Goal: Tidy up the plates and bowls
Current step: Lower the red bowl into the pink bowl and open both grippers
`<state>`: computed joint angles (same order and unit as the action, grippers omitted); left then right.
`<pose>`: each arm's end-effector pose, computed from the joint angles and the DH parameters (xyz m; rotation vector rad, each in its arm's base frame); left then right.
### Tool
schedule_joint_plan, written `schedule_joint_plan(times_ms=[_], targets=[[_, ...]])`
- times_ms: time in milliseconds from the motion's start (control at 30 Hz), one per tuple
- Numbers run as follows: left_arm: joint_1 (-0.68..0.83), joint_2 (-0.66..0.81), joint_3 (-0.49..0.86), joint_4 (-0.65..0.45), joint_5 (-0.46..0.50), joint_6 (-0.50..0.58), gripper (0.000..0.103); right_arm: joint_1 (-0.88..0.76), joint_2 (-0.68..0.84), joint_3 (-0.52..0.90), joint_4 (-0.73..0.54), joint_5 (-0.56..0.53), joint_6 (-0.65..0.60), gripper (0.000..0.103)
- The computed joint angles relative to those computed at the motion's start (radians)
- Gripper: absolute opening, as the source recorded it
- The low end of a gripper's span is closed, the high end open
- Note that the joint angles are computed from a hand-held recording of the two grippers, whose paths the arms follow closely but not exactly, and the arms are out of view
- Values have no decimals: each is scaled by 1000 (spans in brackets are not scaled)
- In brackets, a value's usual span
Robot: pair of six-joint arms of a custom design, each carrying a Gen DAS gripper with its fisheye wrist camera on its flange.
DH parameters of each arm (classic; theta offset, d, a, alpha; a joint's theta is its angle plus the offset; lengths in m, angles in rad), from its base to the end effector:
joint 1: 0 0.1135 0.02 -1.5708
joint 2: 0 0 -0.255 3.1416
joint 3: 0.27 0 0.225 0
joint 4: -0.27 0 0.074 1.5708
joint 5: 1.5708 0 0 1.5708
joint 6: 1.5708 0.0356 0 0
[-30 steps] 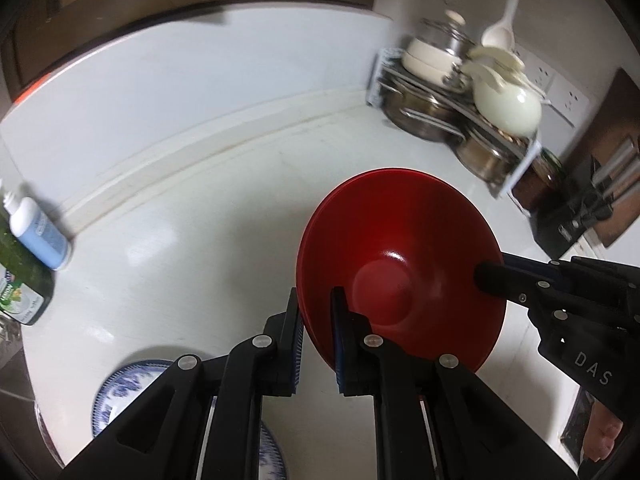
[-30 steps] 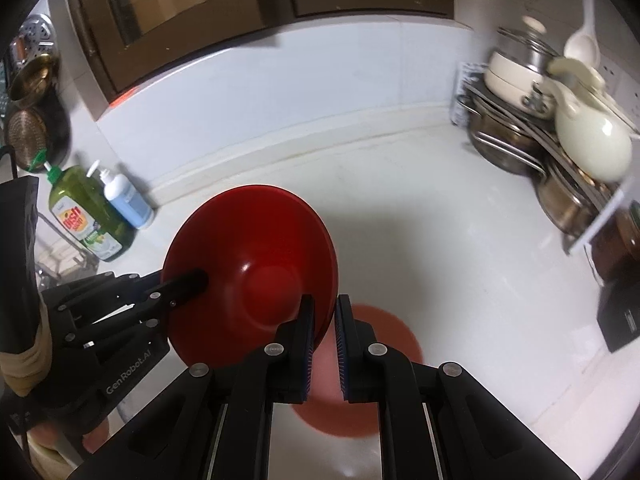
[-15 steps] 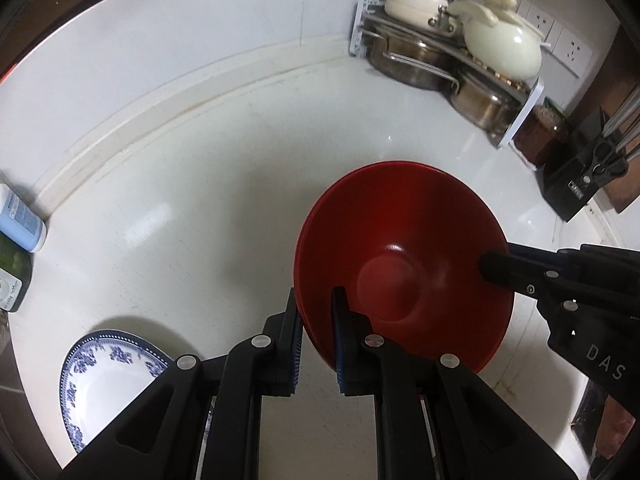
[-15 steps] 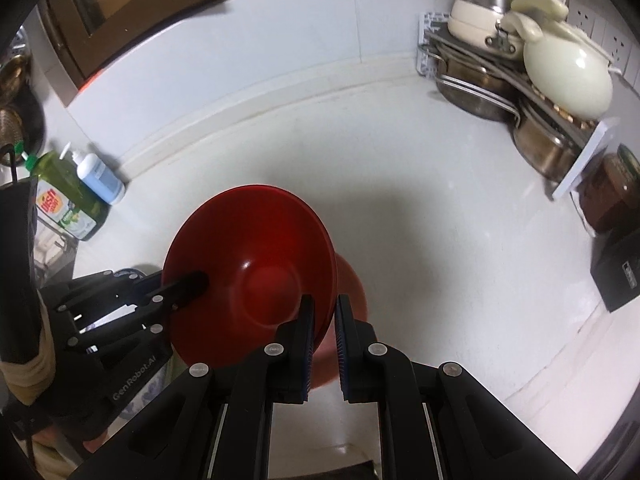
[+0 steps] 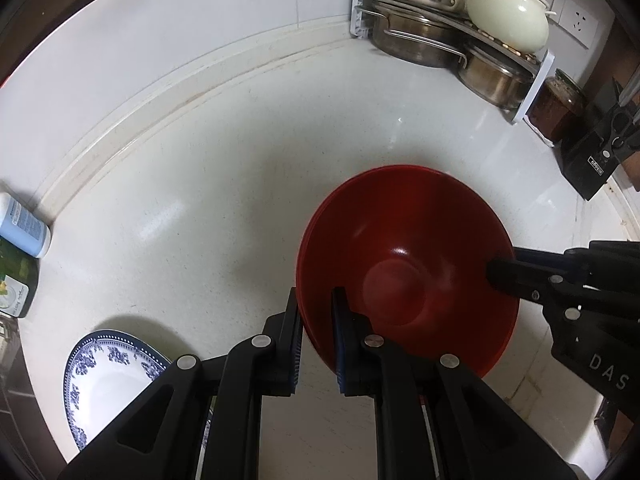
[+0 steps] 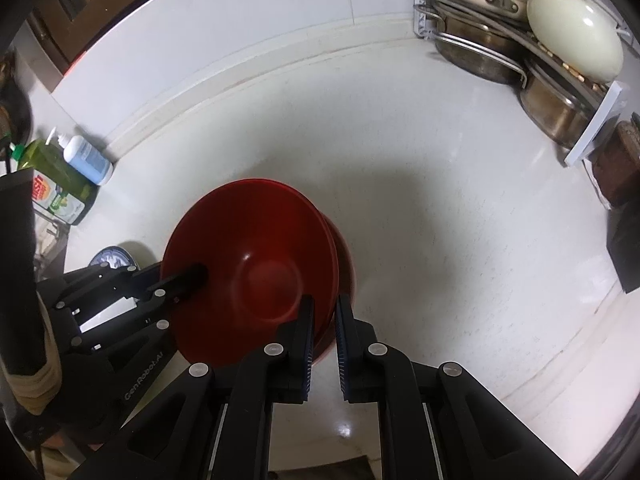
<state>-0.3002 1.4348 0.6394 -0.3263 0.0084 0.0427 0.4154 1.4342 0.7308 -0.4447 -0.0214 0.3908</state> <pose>0.2174 -0.0676 0.1546 0.4625 2.6559 -0.0903 0.2142 0.0953 0.1717 -0.0401 2.7492 0.2585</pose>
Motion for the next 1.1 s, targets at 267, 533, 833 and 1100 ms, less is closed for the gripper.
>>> schedule_joint_plan(times_ms=[267,533,833,1100], targets=[[-7,9,7,8,-11,8,18,-27,20,4,5,-22,-33,12],[17,-33,10,-6,10,10,35,-24,10,-1,3,-18,-32,13],[84,-111,6,-31,35,42,50,28,-57,-12,-13,54,23,26],[169,-166,-28,-18,64,75,70,82,-103,-23,4,140,86,39]])
